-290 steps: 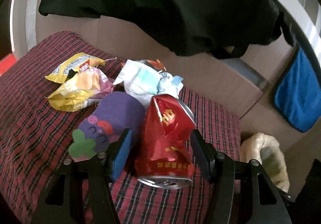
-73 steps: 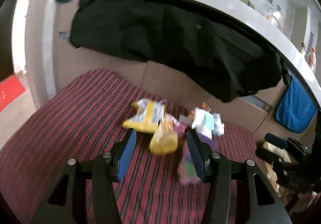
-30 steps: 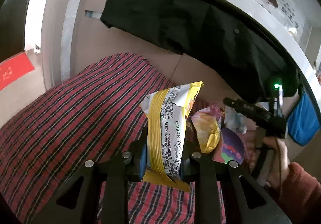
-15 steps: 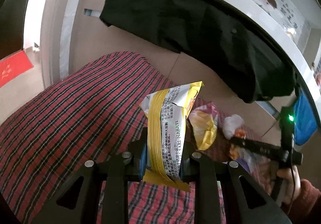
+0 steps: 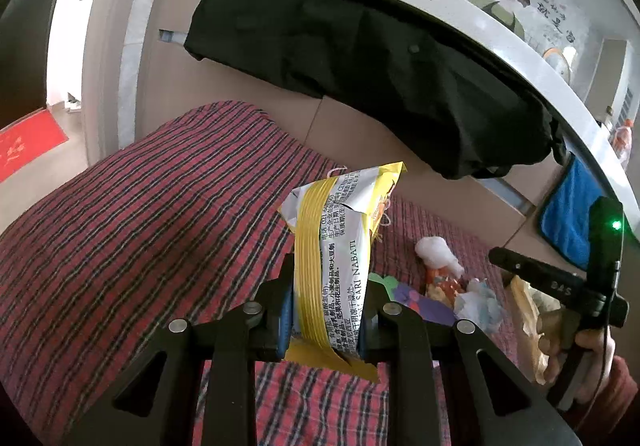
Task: Collect trash
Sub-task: 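Hold the yellow wrapper with the left gripper while the right grasps the pink-topped yellow chip bag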
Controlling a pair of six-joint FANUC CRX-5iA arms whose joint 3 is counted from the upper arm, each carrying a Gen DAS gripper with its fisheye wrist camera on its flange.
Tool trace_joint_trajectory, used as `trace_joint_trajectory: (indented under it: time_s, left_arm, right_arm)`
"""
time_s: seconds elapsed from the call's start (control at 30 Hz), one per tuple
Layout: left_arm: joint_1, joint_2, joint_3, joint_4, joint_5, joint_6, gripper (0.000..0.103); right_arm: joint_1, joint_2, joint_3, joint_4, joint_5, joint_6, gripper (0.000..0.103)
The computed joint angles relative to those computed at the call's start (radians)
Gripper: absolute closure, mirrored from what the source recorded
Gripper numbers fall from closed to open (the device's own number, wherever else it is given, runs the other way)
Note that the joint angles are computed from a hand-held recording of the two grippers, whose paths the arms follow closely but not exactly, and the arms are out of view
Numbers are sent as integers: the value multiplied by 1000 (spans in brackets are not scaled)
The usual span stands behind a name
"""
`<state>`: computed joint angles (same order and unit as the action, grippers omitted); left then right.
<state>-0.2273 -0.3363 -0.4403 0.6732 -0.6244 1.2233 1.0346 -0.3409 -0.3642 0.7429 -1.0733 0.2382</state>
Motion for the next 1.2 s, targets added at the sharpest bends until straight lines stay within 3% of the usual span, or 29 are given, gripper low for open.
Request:
trace_joint_trajectory:
  time_s: [0.03, 0.07, 0.3, 0.4, 0.53, 0.73, 1.0, 1.2]
  left_arm:
    - [-1, -1, 0, -2, -3, 8, 78]
    - [-4, 0, 3, -12, -5, 25, 78]
    - [-14, -24, 28, -180, 38, 143, 78]
    - [16, -32, 13, -162, 39, 122, 78]
    - [57, -25, 1, -120, 31, 65, 78]
    - [74, -7, 15, -155, 42, 52, 78]
    - [90, 20, -2, -46, 45, -62, 78]
    - [84, 16, 1, -49, 45, -55, 78]
  right_arm:
    - [-3, -2, 0, -8, 11, 13, 53]
    - [-12, -4, -4, -14, 34, 26, 50]
    - [-29, 96, 56, -29, 114, 59, 50]
    - [-43, 191, 135, -27, 105, 33, 51]
    - [-106, 287, 236, -104, 161, 36, 51]
    - [-167, 430, 391, -153, 93, 91, 51]
    - [-216, 573, 605, -351, -64, 293, 51]
    - [-189, 574, 635, -406, -93, 448, 75]
